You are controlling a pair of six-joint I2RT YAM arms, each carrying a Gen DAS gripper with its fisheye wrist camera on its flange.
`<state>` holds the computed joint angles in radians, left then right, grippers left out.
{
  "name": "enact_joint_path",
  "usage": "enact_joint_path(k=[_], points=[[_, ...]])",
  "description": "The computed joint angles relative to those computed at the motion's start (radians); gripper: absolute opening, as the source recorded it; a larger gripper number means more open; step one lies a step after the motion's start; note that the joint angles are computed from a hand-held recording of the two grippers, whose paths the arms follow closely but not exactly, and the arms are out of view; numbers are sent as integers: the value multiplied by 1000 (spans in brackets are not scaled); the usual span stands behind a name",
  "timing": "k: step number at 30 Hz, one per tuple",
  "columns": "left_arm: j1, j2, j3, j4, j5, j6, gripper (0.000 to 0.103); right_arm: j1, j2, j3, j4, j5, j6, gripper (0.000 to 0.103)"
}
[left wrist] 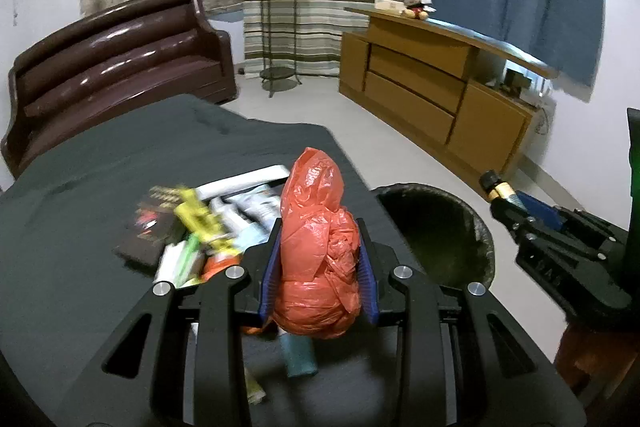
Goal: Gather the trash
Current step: 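Carry both items over the trash bin and open both grippers to drop them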
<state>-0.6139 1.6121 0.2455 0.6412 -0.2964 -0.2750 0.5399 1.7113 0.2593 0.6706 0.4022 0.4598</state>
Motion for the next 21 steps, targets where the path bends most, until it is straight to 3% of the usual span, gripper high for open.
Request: enact_joint_path(k=[7,21], points=[[-72,180,166,-16,-25,-14,32,-108,60,-15,89,-75,-43,25],[-94,342,346,-83,-32,-12,32,-240,185,22,168,-180,-86,25]])
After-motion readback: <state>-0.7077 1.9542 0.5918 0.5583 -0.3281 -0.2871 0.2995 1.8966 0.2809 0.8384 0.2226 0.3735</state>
